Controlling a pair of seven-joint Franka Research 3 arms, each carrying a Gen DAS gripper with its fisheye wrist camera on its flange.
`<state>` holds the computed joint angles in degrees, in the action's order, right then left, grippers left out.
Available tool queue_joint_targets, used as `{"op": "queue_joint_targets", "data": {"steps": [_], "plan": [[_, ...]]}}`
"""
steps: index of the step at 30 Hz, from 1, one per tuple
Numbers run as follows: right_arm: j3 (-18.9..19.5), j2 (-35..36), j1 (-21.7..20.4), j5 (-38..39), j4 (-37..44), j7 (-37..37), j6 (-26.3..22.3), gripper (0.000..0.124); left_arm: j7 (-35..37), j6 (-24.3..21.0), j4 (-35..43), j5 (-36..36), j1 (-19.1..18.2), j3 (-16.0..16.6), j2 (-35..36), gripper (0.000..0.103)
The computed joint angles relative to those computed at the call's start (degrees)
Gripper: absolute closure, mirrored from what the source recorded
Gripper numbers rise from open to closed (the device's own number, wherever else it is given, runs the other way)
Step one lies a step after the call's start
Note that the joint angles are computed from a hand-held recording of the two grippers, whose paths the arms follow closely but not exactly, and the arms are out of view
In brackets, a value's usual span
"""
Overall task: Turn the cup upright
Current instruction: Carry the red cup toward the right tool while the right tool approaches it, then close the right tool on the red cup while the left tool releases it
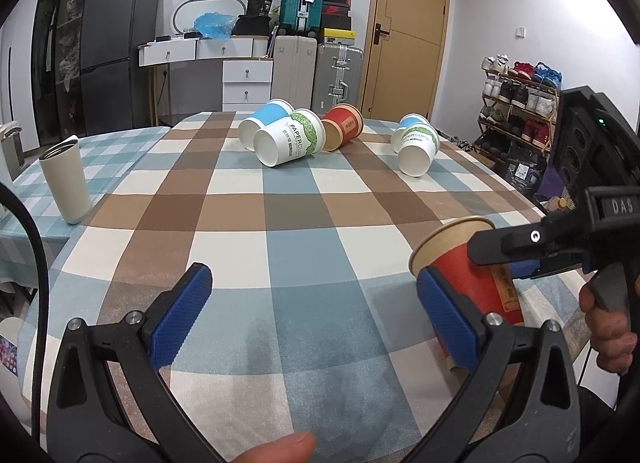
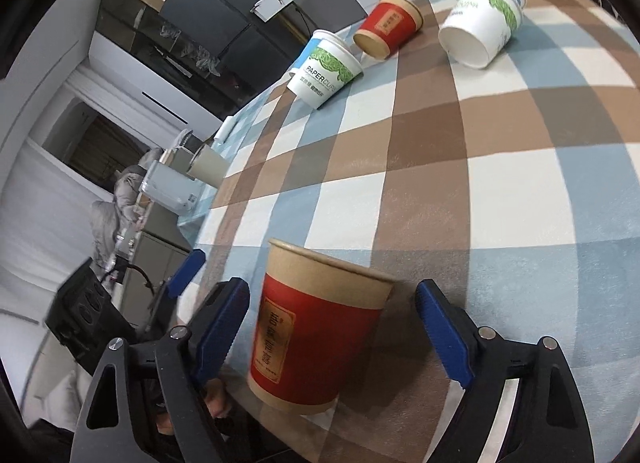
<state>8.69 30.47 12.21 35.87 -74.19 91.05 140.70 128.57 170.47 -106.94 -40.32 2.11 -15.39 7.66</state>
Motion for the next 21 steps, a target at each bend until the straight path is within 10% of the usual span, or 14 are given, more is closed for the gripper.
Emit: {"op": "queue_joint_targets", "data": {"steps": [12,21], "plan": [[0.8,5.6,-1.5,1.6,9.7,2.7,-9.4,0.056,-0.7,0.5,0.0,0.8,0.1,-0.2,0.2,0.001],[-5.7,-0.4,6.3,-15.0,1.6,2.5,4.9,0.058,-1.0,0.7,0.1,1.1,0.2,-0.3,0.3,0.001]]}}
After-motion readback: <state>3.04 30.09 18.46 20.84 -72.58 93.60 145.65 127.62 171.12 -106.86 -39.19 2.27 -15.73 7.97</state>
